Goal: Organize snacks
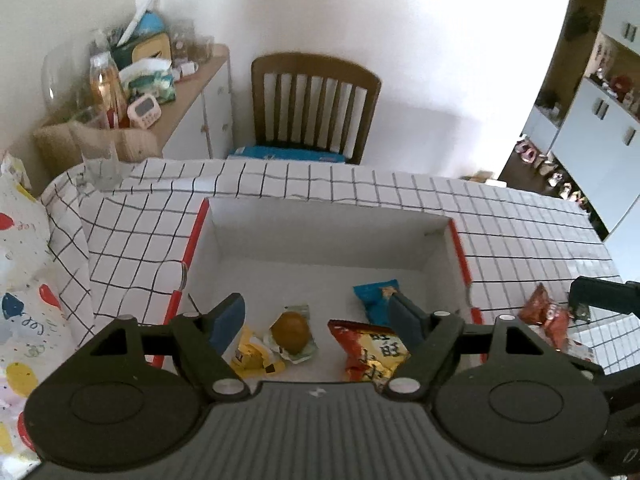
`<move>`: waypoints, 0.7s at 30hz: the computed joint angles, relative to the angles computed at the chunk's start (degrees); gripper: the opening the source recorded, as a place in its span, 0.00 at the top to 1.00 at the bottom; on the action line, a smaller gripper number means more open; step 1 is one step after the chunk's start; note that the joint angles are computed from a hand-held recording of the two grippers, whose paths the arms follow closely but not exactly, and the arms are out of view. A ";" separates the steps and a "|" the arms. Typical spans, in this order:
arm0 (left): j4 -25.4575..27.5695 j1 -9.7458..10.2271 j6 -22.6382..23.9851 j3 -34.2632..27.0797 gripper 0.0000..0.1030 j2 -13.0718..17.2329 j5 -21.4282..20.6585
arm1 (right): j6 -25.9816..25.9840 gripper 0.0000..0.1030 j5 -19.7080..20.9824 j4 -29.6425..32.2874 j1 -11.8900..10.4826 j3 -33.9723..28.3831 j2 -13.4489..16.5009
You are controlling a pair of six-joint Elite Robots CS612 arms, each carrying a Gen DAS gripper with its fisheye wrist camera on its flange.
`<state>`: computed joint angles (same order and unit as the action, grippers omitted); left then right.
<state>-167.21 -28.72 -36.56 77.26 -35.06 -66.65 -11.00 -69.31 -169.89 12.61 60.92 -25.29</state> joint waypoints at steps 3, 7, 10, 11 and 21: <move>-1.96 -0.75 0.83 1.52 0.23 -0.90 1.11 | 0.35 0.02 0.82 -2.12 -0.53 2.44 -1.29; -4.80 -1.79 1.48 3.39 0.18 -1.95 1.93 | 1.76 0.00 2.99 -4.87 -1.50 5.84 -3.12; -6.66 -2.67 1.27 4.52 0.15 -2.67 2.39 | 2.13 0.00 4.45 -6.38 -2.33 8.33 -4.48; -7.49 -3.04 1.26 4.87 0.13 -2.82 2.83 | 1.94 0.00 4.97 -6.99 -2.68 9.19 -4.93; -11.17 -6.23 -0.62 4.25 0.00 -1.88 4.86 | -1.55 0.00 7.07 -9.66 -6.93 15.82 -8.28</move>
<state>-178.38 -34.95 -37.18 81.51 -36.94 -61.78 -12.55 -62.25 -179.55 5.68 76.74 -33.57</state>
